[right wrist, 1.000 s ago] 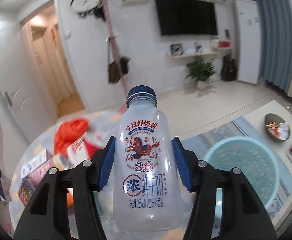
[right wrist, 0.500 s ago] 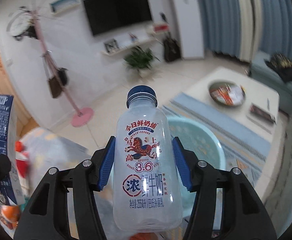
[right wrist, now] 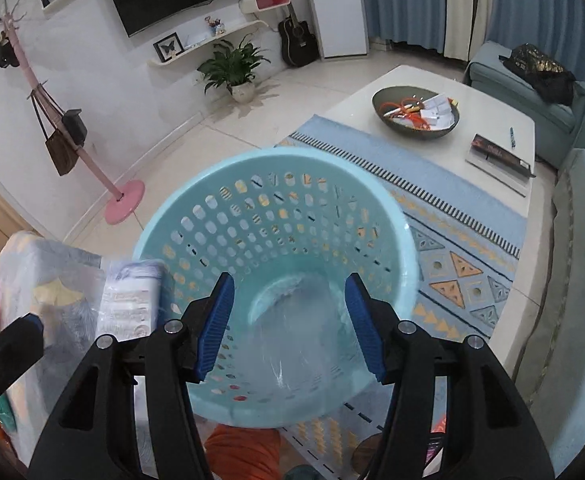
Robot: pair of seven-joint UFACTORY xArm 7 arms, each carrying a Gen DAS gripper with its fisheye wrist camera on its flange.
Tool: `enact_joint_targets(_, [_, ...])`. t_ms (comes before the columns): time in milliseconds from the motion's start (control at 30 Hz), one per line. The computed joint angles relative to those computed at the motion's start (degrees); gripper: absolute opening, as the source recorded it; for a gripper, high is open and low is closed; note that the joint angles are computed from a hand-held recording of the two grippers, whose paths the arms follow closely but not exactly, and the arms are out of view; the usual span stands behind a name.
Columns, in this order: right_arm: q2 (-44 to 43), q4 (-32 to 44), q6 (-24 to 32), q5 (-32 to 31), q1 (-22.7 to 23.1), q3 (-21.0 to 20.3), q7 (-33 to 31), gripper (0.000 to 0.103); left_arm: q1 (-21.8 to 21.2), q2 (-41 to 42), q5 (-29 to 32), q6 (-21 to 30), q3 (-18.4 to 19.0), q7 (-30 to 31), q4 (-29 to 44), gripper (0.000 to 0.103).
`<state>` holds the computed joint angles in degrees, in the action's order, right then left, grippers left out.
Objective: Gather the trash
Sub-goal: 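Carry both items over the blue basket and open both grippers to drop them, then grasp the blue-red box with the left gripper while the right grasps the orange cup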
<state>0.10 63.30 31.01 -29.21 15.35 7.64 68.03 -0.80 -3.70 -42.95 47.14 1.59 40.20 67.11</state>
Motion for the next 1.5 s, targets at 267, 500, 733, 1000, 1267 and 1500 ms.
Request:
enact_joint_targets(267, [-4.3, 1.1, -0.5, -3.0, 1.0, 2.6, 1.4, 0.054, 0.0, -10.9, -3.9, -1.0, 3.8, 2.2, -6.0, 0.075])
enact_joint_targets(500, [-5.5, 6.8, -1.0, -11.0, 3.3, 7.5, 4.4, 0.061, 1.6, -21.3, -2.4, -2.7, 10.5, 3.1, -11.2, 0.081])
enact_joint_targets(733, [0.0, 15.9, -2.4, -14.9, 10.2, 9.7, 2.1, 0.069, 6.9, -30.2, 6.3, -7.9, 17.1, 1.7, -16.5, 0.090])
enact_joint_targets(1000, [11.1, 28.5, 1.3, -12.7, 20.4, 9.3, -3.8, 0.074, 12.4, -27.6, 14.8, -4.6, 25.6, 0.3, -15.2, 0.091])
enact_joint_targets(1267, [18.3, 33.1, 2.2, 0.9, 25.0, 9.2, -11.3, 0.077, 16.6, -22.2, 15.9, -0.8, 24.8, 5.5, -15.7, 0.090])
enact_joint_targets(1500, [22.6, 36.9, 1.4, 10.6, 26.8, 7.0, -15.5, 0.077, 18.5, -21.0, 17.1, -4.8, 21.7, 6.4, -17.6, 0.082])
